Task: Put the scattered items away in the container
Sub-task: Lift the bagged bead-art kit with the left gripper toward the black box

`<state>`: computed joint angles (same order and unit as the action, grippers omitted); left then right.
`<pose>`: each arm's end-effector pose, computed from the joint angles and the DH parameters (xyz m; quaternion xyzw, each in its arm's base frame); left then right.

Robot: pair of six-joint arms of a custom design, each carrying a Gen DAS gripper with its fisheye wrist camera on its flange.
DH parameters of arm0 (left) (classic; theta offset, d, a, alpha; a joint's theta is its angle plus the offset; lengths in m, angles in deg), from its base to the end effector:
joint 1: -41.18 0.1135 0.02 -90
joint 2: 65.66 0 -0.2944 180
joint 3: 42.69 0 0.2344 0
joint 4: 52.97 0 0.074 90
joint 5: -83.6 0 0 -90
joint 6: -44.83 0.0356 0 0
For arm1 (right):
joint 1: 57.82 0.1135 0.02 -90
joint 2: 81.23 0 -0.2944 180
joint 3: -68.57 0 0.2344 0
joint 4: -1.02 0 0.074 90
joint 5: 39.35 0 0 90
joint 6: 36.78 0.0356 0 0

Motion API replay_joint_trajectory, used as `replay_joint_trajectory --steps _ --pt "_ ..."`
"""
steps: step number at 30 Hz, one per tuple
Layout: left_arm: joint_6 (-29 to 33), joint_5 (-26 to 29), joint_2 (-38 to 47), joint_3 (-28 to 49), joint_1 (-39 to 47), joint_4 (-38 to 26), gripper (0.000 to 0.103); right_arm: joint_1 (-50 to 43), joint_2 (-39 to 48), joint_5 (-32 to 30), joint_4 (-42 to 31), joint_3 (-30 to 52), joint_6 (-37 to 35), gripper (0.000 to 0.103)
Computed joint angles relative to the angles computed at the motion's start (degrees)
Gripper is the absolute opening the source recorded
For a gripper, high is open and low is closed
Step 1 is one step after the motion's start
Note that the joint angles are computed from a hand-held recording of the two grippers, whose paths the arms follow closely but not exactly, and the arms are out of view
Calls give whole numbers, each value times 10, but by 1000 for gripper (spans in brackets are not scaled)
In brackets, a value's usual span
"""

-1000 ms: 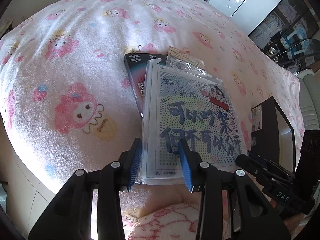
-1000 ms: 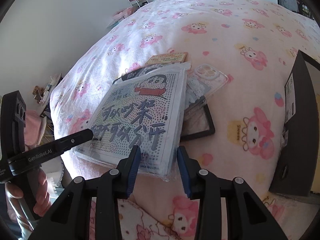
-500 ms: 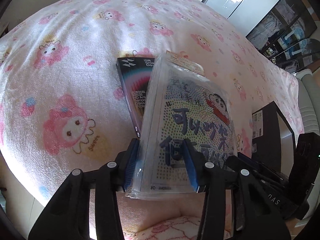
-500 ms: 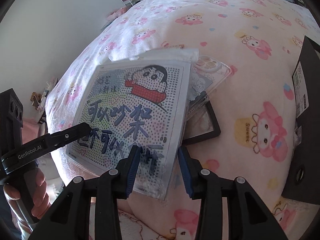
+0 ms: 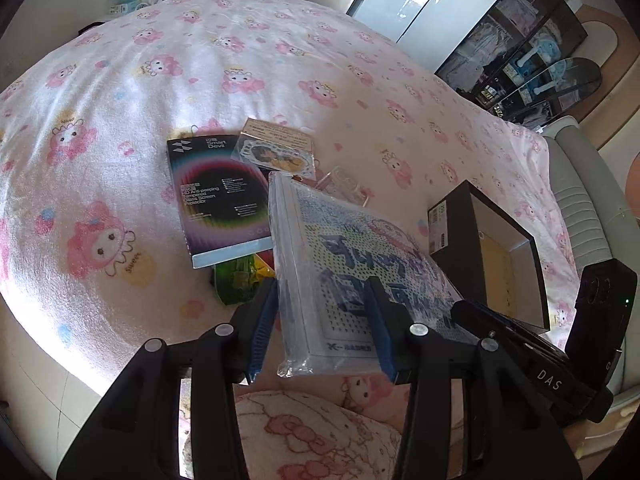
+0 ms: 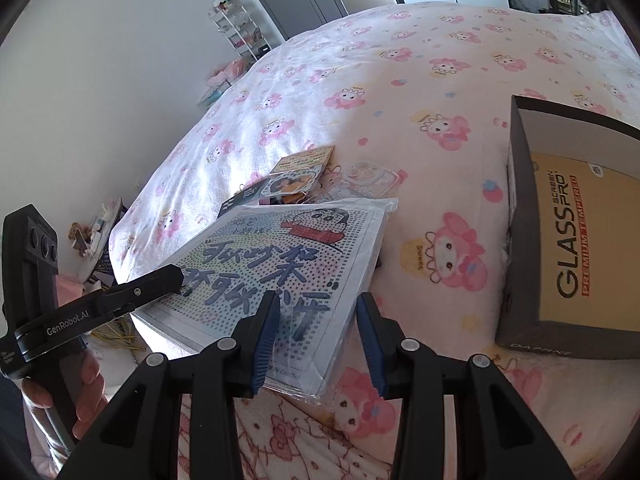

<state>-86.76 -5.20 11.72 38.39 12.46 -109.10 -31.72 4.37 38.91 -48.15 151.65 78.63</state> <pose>0.2245 -0.1239 0.3291 -0.1027 0.9411 -0.1935 0.2576 0.2654 0.1381 0.3113 -0.0392 0.9395 0.2288 0.2520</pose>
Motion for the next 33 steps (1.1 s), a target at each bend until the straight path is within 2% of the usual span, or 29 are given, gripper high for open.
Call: replay_joint_trajectory --steps 8,14,18,22,33 --pt "-34 -47 40 75 -107 -13 45 -56 -105 9 -29 -51 4 36" --pt "-43 -61 77 133 -152 -20 45 -122 -156 -16 -52 -67 -15 36" --pt "-41 -96 95 176 -179 -36 45 -160 -174 -49 -60 -74 -30 36" --pt "-43 -120 109 216 -186 -69 45 -153 -180 -43 -60 -73 -29 36" --pt "-47 -139 90 228 -196 -84 45 -154 -189 -53 -54 -63 -32 36"
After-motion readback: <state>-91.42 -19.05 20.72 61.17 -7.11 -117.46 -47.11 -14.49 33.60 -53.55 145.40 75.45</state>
